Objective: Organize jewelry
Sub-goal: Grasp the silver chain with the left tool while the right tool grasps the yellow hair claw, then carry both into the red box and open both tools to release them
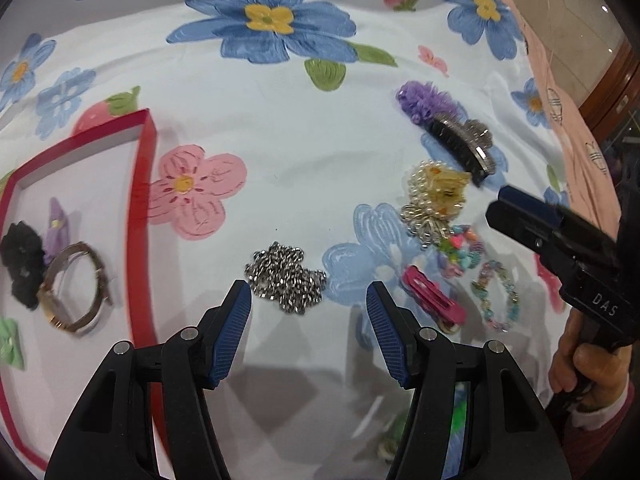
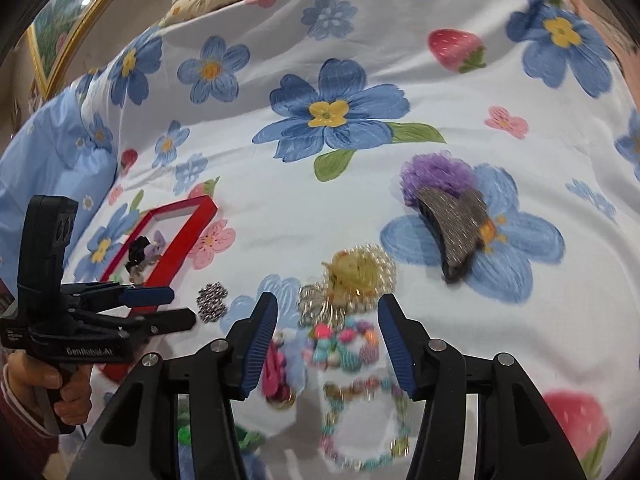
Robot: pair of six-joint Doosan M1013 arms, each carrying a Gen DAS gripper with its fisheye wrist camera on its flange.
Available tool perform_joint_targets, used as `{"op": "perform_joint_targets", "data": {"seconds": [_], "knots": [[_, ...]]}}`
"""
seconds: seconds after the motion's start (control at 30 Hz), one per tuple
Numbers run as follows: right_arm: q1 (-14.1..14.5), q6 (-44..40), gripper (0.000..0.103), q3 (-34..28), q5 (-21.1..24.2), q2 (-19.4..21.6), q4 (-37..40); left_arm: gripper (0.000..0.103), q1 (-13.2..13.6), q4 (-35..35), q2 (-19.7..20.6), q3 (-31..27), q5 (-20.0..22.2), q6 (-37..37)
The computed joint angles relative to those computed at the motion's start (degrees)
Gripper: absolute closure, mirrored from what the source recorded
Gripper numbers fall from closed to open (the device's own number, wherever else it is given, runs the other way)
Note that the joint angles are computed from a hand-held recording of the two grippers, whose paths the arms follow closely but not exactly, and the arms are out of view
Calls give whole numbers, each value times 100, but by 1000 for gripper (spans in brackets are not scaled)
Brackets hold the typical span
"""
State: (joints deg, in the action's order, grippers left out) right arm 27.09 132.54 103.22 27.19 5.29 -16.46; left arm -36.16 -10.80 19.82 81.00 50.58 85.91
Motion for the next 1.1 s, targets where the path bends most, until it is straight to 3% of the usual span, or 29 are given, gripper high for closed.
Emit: {"op": "perform_joint_targets", "data": {"seconds": [0.2, 0.27, 0.37, 0.43, 0.47, 0.7, 0.87, 1.1], "knots": [[-84, -423, 49, -245, 272, 299, 31, 49, -29, 179, 173, -101, 34, -38], [-124, -459, 49, -271, 301, 358, 69, 69, -54, 267, 180, -90, -15, 12], [-146, -468, 50, -288, 282, 414, 92, 89, 2, -30, 187, -75, -54, 272], [-136, -444, 56, -292, 262, 443, 55, 90, 40, -195, 177, -46, -99, 375], [-127, -419, 68, -283, 254, 446, 35, 90, 50, -247, 171, -33, -126, 390], [-69, -138, 69, -170, 95, 308, -37, 92, 145, -814, -25, 180, -390, 592], [35, 602, 69, 22, -218, 66, -445, 92, 199, -1065, -278, 395, -642, 692], [157, 530, 69, 151, -734, -114, 66, 92, 281, -1370, -642, 672, -920, 883]]}}
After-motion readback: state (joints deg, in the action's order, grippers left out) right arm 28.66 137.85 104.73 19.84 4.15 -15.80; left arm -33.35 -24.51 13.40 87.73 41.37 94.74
